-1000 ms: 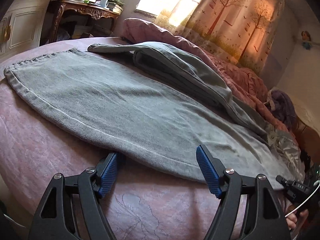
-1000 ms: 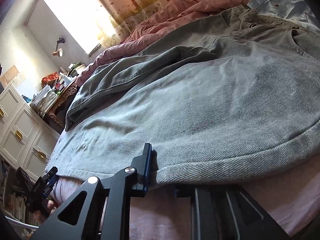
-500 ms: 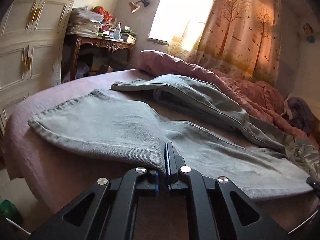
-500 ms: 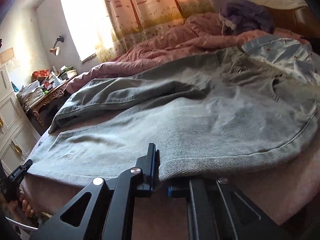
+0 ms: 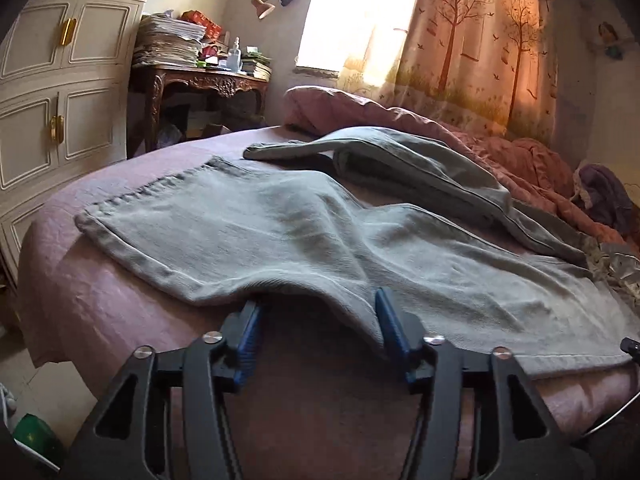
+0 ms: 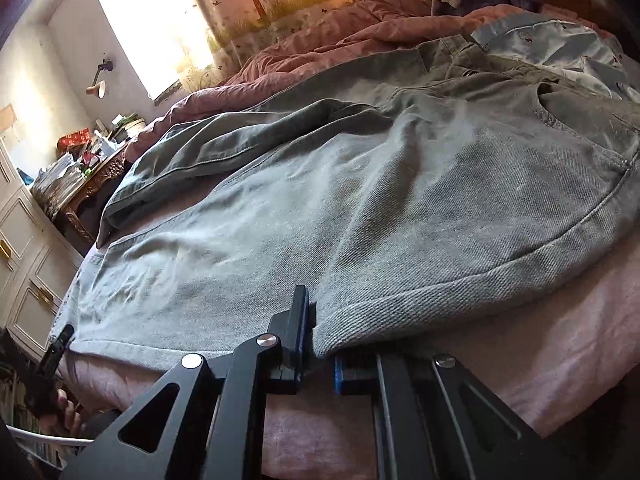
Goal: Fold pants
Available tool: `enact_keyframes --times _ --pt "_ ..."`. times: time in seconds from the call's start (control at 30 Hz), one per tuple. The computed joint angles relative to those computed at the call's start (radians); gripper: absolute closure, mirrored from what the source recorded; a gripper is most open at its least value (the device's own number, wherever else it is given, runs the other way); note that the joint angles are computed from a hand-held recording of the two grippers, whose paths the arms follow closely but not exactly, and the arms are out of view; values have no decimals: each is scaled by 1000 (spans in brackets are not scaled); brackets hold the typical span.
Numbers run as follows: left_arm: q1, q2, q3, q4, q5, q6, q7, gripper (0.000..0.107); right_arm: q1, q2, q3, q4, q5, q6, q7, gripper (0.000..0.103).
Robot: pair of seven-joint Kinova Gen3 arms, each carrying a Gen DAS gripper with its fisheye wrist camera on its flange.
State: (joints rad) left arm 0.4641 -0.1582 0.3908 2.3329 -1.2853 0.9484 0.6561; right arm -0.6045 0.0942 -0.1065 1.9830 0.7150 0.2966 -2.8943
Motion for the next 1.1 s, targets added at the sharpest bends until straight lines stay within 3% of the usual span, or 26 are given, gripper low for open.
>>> enact_keyframes --times 0.07,0.17,0.2,0.23,0.3,0.5,0.67,0.73,0.77,0.87,0.93,1.0,1.1 --pt "-16 -58 -39 12 29 -48 -56 44 -16 -15 -4 4 27 34 -28 87" --pt "-14 -119 -138 15 69 -153 -176 50 -30 -38 -29 17 123 95 -135 68" --pt "-33 -124 -137 6 90 -161 -210 52 -35 -41 -45 14 159 134 -175 58" --pt "-57 -122 -118 -3 108 -153 -228 52 -43 -46 -51 17 192 161 -210 55" --pt "-125 -108 -60 -16 133 -120 -228 54 -26 -54 -81 22 209 189 -232 55" --pt "-193 -160 -67 35 165 -224 -154 54 -3 -72 -123 36 217 225 -249 54" --pt "-221 -226 -148 53 259 -355 -269 54 -5 -94 -155 44 292 244 -307 54" --pt "-178 -253 -220 53 340 -384 -324 40 -10 -96 -170 40 320 269 -322 54" --pt "-163 -270 -241 51 381 -390 -362 39 -13 -97 -175 40 332 280 -331 54" --pt "-198 -298 -199 24 450 -313 -421 35 -16 -93 -180 41 345 281 -346 54" --pt "-250 -289 -185 0 473 -244 -433 25 -20 -82 -180 35 343 286 -343 54" --pt "-305 -269 -245 -14 496 -236 -494 25 -27 -70 -177 26 329 297 -327 54" --pt "-360 -251 -374 -1 517 -334 -600 29 -41 -72 -174 24 347 310 -336 54"
